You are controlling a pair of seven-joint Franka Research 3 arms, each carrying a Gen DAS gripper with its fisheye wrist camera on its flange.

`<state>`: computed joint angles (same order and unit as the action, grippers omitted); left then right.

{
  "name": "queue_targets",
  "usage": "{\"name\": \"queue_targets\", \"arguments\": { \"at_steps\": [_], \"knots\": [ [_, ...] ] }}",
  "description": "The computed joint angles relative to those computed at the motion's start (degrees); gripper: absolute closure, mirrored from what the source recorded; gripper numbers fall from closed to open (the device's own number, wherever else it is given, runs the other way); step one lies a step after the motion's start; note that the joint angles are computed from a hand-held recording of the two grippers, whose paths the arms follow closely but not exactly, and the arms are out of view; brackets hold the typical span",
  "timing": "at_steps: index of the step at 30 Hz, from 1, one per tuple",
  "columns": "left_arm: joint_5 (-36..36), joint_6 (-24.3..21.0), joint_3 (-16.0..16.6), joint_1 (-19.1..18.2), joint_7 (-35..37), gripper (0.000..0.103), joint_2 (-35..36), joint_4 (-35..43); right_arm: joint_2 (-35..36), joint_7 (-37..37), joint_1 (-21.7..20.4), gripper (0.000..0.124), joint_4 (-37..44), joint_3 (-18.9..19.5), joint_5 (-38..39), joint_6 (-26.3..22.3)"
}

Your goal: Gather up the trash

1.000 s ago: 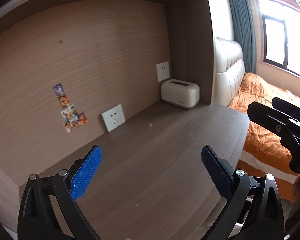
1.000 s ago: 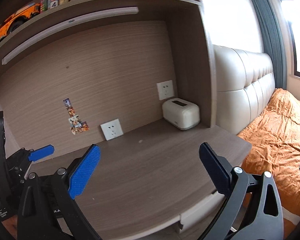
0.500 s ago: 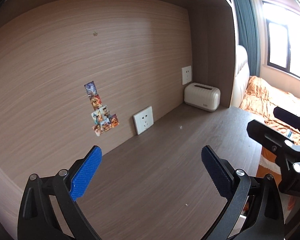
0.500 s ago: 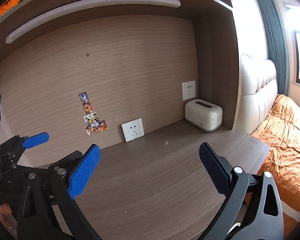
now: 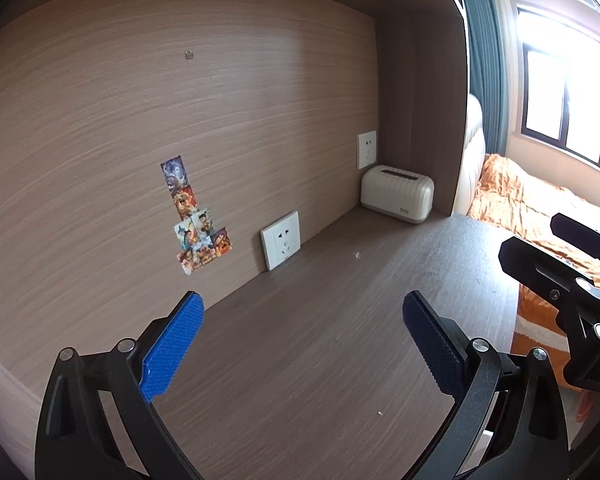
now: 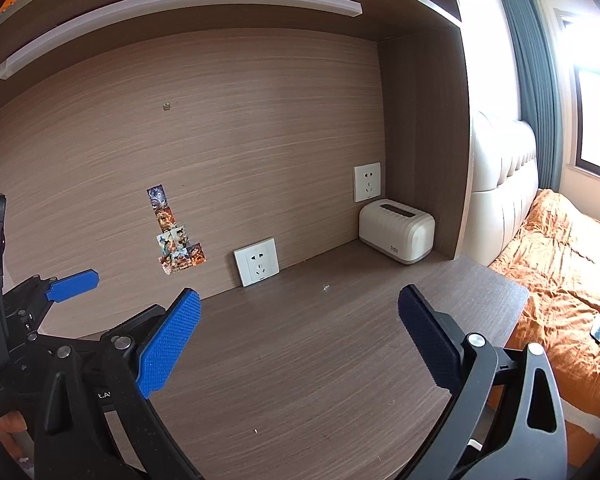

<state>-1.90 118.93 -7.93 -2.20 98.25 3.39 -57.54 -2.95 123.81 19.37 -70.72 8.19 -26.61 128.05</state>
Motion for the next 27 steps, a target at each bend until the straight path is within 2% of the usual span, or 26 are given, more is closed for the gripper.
{"name": "queue_targets", "arguments": {
  "at_steps": [24, 27],
  "knots": [
    [-3.72, -2.12, 0.37, 2.86, 0.16, 0.005, 3.91, 2.86, 4.92, -0.96, 4.47, 0.026, 7.0, -1.01, -2.69, -7.03],
    [-0.39, 0.46, 1.0, 2.76, -2.71, 0.005, 2.99, -0.59, 5.85, -0.76, 5.02, 0.025, 7.28, -1.31, -2.41, -7.34]
  ]
}}
